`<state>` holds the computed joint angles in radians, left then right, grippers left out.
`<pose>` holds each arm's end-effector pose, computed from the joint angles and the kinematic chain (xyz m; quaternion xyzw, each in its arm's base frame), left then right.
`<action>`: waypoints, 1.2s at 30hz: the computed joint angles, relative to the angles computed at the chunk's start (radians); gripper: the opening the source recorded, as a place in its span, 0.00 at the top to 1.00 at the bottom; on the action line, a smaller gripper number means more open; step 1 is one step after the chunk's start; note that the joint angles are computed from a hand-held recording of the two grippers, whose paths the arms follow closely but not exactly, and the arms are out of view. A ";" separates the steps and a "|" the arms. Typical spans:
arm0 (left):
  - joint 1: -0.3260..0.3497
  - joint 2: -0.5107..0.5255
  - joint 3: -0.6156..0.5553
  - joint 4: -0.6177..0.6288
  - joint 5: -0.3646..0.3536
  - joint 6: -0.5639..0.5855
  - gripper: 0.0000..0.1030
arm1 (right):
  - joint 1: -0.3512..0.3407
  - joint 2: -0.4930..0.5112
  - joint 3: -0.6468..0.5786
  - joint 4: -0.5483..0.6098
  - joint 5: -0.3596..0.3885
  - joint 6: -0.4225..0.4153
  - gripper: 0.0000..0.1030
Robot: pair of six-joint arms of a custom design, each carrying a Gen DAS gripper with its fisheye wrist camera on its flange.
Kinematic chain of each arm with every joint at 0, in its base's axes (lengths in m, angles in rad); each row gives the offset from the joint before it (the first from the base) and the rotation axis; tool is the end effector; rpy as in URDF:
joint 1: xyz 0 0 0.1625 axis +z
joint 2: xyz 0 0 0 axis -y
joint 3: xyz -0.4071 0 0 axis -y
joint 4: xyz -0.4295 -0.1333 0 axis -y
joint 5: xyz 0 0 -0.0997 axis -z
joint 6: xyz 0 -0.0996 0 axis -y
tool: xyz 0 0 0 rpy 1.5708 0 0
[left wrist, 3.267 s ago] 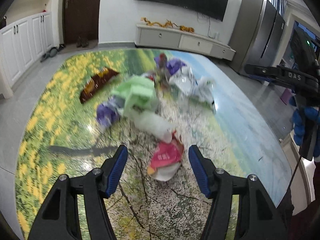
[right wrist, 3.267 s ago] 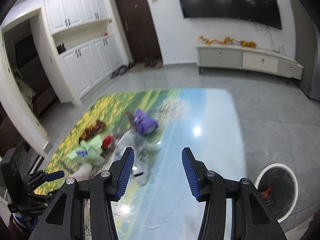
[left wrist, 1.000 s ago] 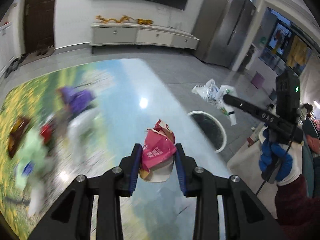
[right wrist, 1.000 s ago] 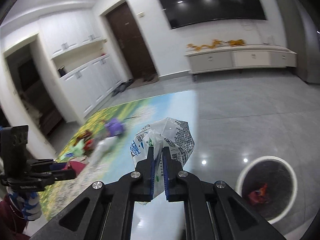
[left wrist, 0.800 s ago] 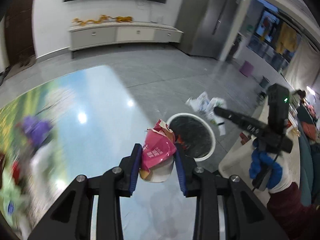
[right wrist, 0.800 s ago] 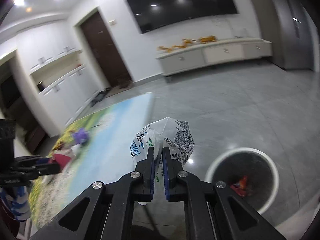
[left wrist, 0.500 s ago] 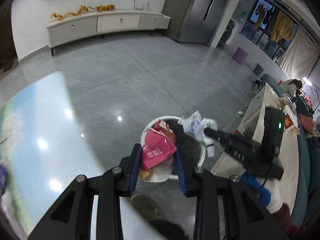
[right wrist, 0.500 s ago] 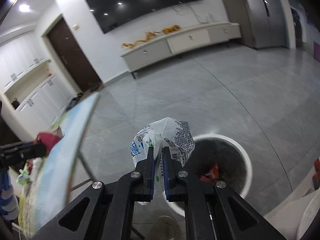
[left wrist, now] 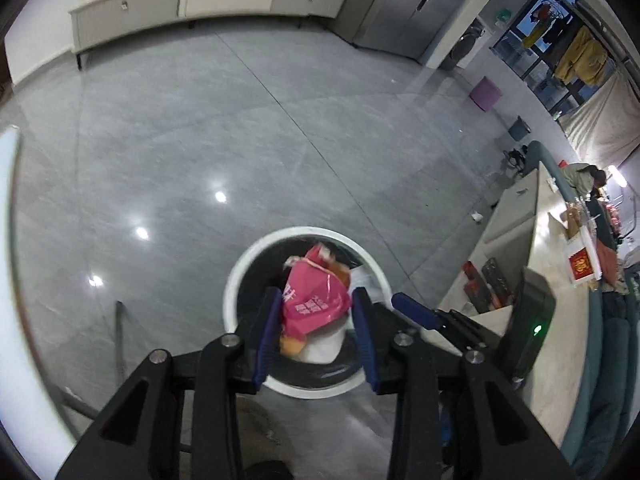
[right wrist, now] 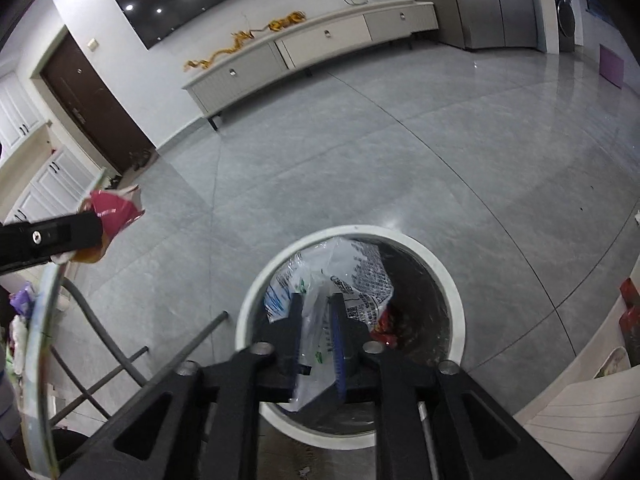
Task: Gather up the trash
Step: 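Carry both bags to the bin and open both tools to release them, then return both open tools to the table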
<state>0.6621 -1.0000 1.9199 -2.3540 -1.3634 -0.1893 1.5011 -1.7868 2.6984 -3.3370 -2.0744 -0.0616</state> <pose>-0.3516 -0.4691 0.0532 0.3559 0.9263 0.0041 0.1235 0.0636 -0.3123 0.2386 -0.1068 -0.8810 0.3856 0.2526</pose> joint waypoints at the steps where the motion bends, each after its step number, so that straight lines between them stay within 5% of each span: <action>1: 0.001 0.010 -0.007 -0.005 -0.006 -0.004 0.53 | 0.003 0.005 -0.001 -0.005 -0.009 0.003 0.59; 3: 0.000 0.022 -0.013 -0.017 -0.013 -0.011 0.46 | 0.005 -0.006 0.007 -0.004 -0.023 0.007 0.56; 15: -0.056 -0.084 0.051 -0.032 0.034 -0.033 0.46 | 0.145 -0.011 -0.009 0.037 -0.139 0.079 0.56; 23: -0.130 -0.323 0.165 -0.099 0.180 -0.045 0.46 | 0.412 0.021 -0.090 0.047 -0.276 0.122 0.56; 30: -0.186 -0.575 0.258 -0.020 0.281 -0.015 0.46 | 0.677 0.160 -0.222 -0.001 -0.386 0.097 0.53; 36: -0.197 -0.835 0.328 0.108 0.408 -0.003 0.46 | 0.808 0.296 -0.338 -0.030 -0.407 0.042 0.51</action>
<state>0.4647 -1.8353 2.2481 -2.2457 -0.9557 -0.1927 2.3087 -1.4906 2.3600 -3.3674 -2.4814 -0.0198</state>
